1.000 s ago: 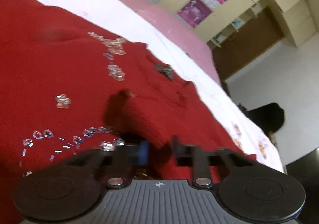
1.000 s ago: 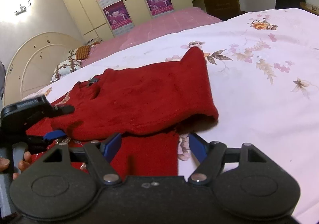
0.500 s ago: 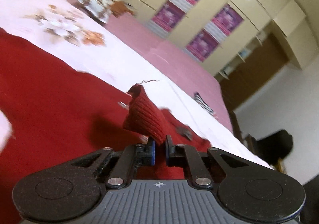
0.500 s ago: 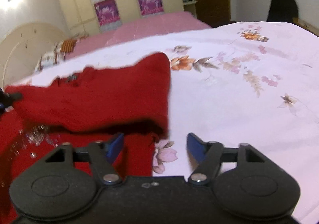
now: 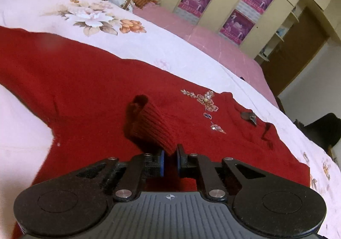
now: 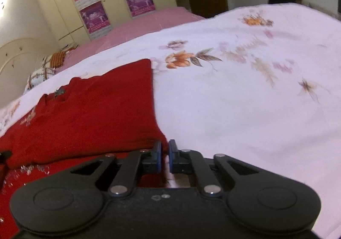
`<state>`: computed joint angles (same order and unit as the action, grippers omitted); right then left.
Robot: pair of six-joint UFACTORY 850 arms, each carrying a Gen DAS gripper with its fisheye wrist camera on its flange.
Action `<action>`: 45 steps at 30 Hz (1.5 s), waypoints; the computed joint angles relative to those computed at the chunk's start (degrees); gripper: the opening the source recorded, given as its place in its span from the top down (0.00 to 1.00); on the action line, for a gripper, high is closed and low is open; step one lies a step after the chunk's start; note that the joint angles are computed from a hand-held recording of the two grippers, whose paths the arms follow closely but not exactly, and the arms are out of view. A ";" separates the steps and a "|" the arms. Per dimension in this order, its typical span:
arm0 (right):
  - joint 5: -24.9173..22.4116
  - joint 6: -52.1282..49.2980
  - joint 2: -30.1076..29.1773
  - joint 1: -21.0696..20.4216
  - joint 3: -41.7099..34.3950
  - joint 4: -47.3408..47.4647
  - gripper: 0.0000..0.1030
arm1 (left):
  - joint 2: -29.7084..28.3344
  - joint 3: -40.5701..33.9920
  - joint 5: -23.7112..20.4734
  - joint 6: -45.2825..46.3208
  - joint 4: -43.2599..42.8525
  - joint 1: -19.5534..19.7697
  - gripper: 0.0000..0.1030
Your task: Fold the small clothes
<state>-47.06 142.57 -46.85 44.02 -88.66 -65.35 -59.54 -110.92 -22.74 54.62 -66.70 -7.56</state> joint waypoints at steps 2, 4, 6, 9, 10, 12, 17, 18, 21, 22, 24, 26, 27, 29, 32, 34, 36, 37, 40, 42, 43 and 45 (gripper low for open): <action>1.88 -1.37 0.84 -0.18 0.66 -0.23 0.83 | 0.79 0.87 -0.12 -0.87 2.17 0.51 0.70; 1.82 2.68 2.24 0.22 2.41 -3.13 0.68 | 2.93 4.00 1.69 1.81 -0.98 1.19 0.49; -0.17 4.11 2.75 0.73 2.70 -4.89 0.67 | 4.63 6.29 5.59 6.24 -5.80 1.59 0.38; -1.26 1.61 2.60 0.40 1.71 -6.39 0.67 | 5.84 7.39 5.56 15.43 -13.95 2.08 0.39; -0.91 0.23 2.21 -0.08 0.94 -6.74 0.67 | 5.82 7.11 5.05 16.73 -14.38 1.93 0.39; -0.03 -2.39 1.10 -1.15 -0.99 -6.75 0.67 | 5.48 6.32 3.54 17.88 -14.63 1.43 0.39; 2.57 -7.95 -2.81 -4.19 -7.07 -6.39 0.67 | 2.12 1.67 3.84 8.80 -3.82 -1.00 0.39; 2.82 -9.87 -3.74 -4.86 -8.56 -5.59 0.67 | 1.33 0.89 4.67 5.54 -0.16 -1.35 0.39; 4.33 -14.03 -6.10 -6.74 -12.34 -4.21 0.67 | 0.67 0.74 8.06 9.32 0.19 -2.26 0.39; 3.86 -15.00 -6.84 -7.00 -13.38 -4.41 0.67 | 0.81 0.99 9.37 10.04 1.19 -2.76 0.38; 2.84 -19.13 -8.66 -7.55 -15.93 -3.61 0.68 | 1.78 2.83 11.03 15.03 -2.65 -3.24 0.38; 0.98 -26.67 -11.22 -8.24 -19.07 0.65 0.69 | 2.14 3.50 11.55 18.89 -5.92 -3.33 0.38; -0.18 -27.37 -11.54 -8.27 -19.14 0.55 0.69 | 2.38 3.79 11.36 19.05 -6.13 -3.30 0.38; -0.03 -25.07 -10.48 -8.35 -17.49 0.36 0.69 | 1.23 1.93 10.21 15.37 -2.97 -2.93 0.38; 1.54 -18.24 -8.23 -8.25 -14.39 -2.22 0.65 | 0.12 0.32 9.59 13.94 -1.65 -2.73 0.38; 0.51 -14.52 -7.25 -8.31 -13.12 -3.65 0.57 | 0.06 0.37 9.58 14.94 -2.76 -2.70 0.38; -0.05 -14.61 -7.02 -8.82 -12.69 -2.47 0.52 | 0.02 0.34 9.49 14.91 -2.76 -2.68 0.38; 0.88 -13.77 -6.65 -9.16 -11.91 -2.26 0.52 | 0.06 0.45 9.48 15.39 -3.29 -2.67 0.38; 4.31 -10.15 -5.93 -10.05 -9.72 -3.51 0.56 | 0.19 0.74 9.81 16.28 -4.36 -2.78 0.38; 6.14 -8.70 -5.85 -10.22 -9.61 -5.30 0.76 | 0.38 1.11 10.18 17.57 -5.44 -2.89 0.38; 6.16 -8.76 -6.00 -10.15 -9.92 -5.46 0.82 | 0.46 1.22 10.29 17.80 -5.58 -2.92 0.38; 4.30 -12.22 -6.57 -9.67 -11.35 -4.28 0.90 | 0.61 1.40 10.28 17.96 -5.57 -2.92 0.38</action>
